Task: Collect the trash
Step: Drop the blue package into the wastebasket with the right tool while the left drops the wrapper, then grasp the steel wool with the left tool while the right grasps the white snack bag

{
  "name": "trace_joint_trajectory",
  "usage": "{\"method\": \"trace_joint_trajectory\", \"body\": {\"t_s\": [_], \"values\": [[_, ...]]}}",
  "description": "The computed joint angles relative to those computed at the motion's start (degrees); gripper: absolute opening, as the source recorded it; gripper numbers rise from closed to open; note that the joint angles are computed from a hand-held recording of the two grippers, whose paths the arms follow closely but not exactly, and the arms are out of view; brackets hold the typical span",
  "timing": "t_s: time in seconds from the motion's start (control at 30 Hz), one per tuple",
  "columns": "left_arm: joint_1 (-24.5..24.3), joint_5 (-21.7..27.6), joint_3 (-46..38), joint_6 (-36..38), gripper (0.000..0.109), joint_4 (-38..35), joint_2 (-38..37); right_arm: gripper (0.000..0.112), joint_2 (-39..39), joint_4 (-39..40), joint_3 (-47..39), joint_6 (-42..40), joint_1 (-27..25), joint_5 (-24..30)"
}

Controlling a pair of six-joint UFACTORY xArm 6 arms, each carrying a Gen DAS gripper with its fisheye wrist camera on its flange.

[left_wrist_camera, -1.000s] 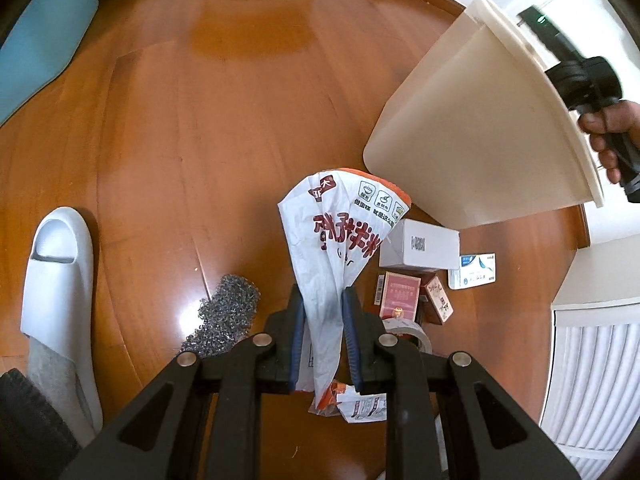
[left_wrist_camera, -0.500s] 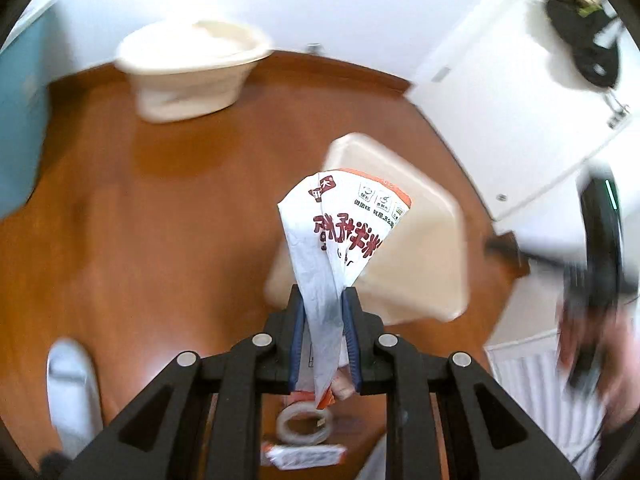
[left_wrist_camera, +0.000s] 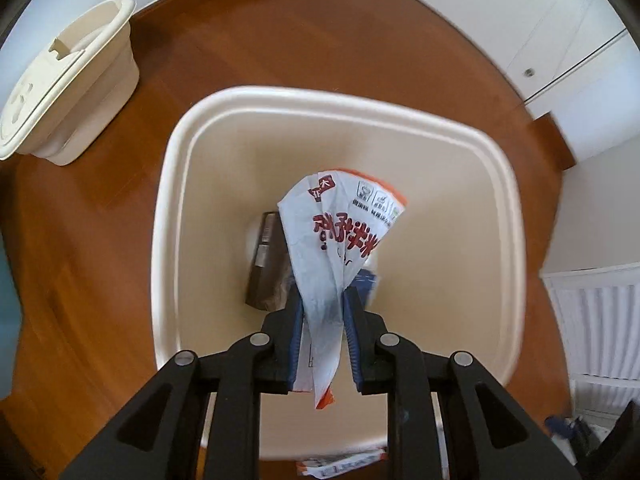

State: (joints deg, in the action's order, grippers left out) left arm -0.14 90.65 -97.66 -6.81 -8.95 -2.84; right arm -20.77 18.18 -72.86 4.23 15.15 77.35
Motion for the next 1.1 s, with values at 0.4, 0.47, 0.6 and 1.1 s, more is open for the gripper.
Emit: {"method": "trace_joint_trajectory", "body": {"t_s": [0.4,0.47,0.6,1.1], "values": [[7.70,-4.83,14.10,7.12,0.058,-10.49,-18.58,0.078,-1.77,-4.75,15.50,-28.50,21.81,-1.58],[12.82,-4.35,23.68,7.51,0.072,-13.47,-28.37,0.078,-2.52,-9.96,19.50,-33.71,28.03,-1.73],[24.67,1.34,41.77,7.54,0.077,-13.94,-44.08,0.078,-4.07,-16.20,29.13,-39.87,36.90,-7.74],[30.39,6.39,74.31,12.68,0.077,0.50,-65.60,0.044,-2.46,-17.34,38.71,-33.41,42.41,-19.28]]}}
